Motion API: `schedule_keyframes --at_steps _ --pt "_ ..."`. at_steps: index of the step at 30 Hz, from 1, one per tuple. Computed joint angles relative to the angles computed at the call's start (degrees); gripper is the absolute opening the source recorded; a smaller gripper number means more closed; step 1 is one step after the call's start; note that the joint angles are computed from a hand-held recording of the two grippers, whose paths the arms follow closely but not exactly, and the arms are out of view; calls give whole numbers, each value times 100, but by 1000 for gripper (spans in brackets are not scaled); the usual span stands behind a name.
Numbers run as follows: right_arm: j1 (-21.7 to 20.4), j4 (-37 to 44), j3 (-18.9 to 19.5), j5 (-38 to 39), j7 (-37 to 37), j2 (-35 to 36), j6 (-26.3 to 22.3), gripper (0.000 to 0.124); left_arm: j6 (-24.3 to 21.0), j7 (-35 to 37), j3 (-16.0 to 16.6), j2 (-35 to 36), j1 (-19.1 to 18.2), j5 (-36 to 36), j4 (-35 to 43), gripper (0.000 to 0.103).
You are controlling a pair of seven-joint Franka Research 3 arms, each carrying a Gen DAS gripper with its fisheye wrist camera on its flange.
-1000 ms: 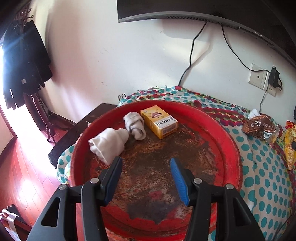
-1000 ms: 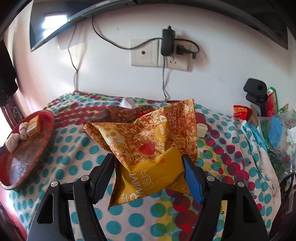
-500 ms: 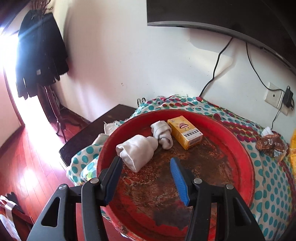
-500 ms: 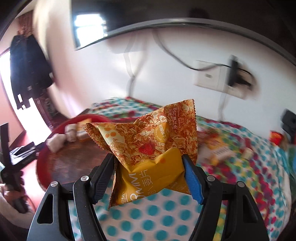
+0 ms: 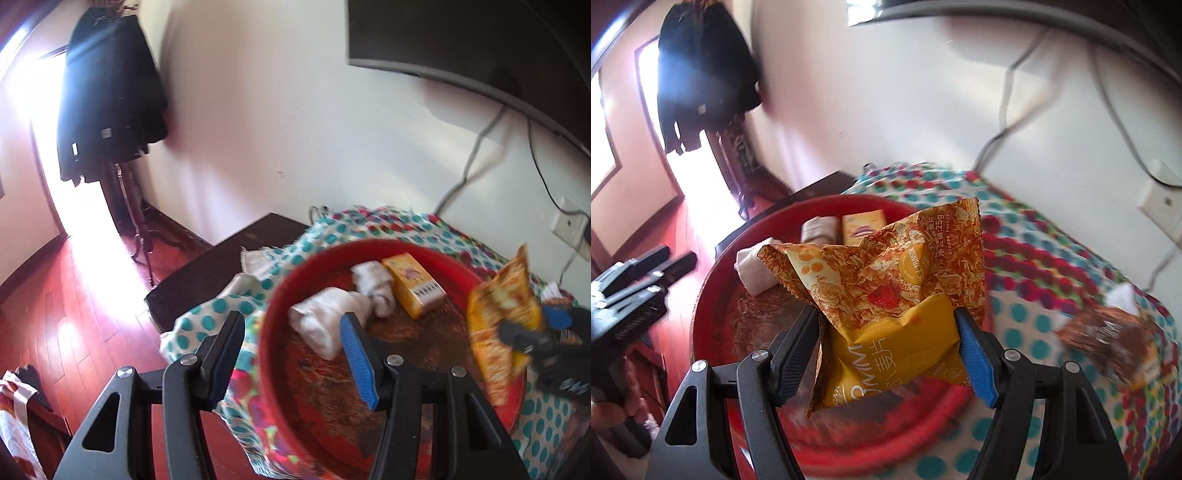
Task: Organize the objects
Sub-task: 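Carry the yellow chip bag with the right gripper into the tray and release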
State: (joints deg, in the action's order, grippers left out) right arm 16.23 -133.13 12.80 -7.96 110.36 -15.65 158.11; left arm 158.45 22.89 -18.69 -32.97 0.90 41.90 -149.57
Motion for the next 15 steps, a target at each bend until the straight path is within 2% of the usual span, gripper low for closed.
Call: schedule_keyframes --at_steps 4,10,15 --pt "65 488 133 -334 136 535 -38 70 14 -85 170 -215 95 -85 -160 55" --pt "427 1156 -27 -742 327 1217 -272 70 -38 119 370 -267 70 -436 -264 55" --pt "710 1587 -264 -1022 542 1685 -457 70 85 225 394 -230 89 -615 -304 55"
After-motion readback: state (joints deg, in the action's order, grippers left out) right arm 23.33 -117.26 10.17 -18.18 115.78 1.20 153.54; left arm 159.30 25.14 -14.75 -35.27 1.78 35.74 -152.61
